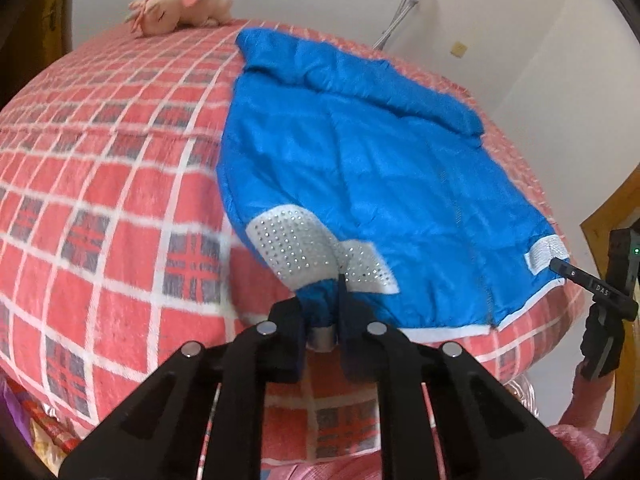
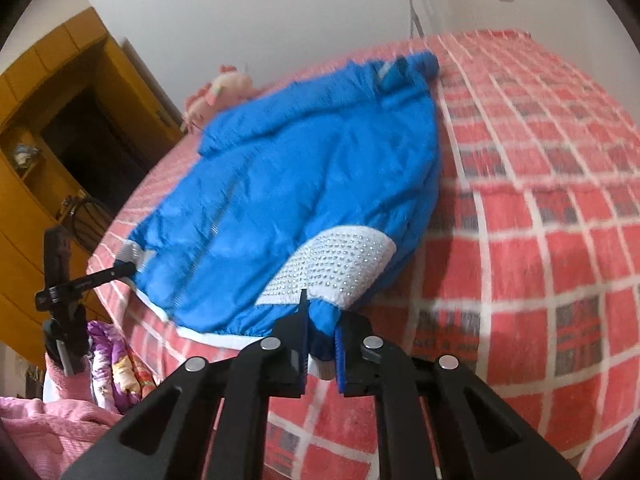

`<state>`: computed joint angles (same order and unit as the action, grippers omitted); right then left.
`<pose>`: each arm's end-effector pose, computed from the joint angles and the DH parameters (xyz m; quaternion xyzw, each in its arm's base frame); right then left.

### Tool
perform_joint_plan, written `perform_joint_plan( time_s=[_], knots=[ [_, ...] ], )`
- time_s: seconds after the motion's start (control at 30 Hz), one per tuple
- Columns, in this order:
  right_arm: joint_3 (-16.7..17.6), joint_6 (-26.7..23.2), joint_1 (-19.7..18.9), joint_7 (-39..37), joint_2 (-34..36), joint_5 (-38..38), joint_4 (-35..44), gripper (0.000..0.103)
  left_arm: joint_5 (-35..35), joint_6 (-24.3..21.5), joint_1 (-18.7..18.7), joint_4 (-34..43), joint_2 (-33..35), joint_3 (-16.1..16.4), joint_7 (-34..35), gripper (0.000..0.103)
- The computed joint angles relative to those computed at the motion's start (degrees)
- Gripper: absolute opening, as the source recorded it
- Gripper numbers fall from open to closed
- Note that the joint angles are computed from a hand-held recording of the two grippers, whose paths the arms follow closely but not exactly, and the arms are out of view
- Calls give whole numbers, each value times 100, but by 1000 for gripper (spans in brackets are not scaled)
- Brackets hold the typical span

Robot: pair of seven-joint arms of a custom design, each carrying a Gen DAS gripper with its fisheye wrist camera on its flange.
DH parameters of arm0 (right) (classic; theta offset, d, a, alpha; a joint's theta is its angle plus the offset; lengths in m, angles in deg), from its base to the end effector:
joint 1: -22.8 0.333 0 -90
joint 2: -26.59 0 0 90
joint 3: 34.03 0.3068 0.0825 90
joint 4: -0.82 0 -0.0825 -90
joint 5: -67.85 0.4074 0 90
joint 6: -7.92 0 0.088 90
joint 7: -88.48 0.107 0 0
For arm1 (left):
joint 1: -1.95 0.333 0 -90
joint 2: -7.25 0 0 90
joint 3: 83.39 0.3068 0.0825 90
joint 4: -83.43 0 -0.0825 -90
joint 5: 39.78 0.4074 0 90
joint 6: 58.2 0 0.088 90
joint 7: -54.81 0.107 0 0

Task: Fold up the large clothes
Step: 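Lift the hem with both grippers and fold it toward the collar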

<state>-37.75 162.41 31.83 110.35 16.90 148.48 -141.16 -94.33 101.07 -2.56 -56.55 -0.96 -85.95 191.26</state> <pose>0.4906 0.0128 0.3492 -0.6637 0.6219 -0.0480 0.4127 0.5122 -0.0271 0.3705 -0.6288 0.7026 -0.3228 0.0824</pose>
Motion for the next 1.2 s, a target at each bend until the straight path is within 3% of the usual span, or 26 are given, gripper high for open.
perform_joint_plan(
  time_s=[0.33, 0.6, 0.87, 1.2],
  knots=[
    [-152, -429, -96, -191, -149, 146, 493, 9, -997, -91, -139, 492, -86, 84, 925, 8],
    [-162, -952, -380, 452, 581, -323, 1741, 9, -1173, -234, 113, 1621, 537, -42, 946, 8],
    [131, -1285, -809, 1781, 1979, -1165, 3675, 9, -512, -453, 628, 3418, 1899, -400, 279, 8],
    [530, -1575, -1145, 3595, 4140, -2648, 6431, 9, 1419, -939, 765, 6108, 4088, -481, -1614, 9]
  ],
)
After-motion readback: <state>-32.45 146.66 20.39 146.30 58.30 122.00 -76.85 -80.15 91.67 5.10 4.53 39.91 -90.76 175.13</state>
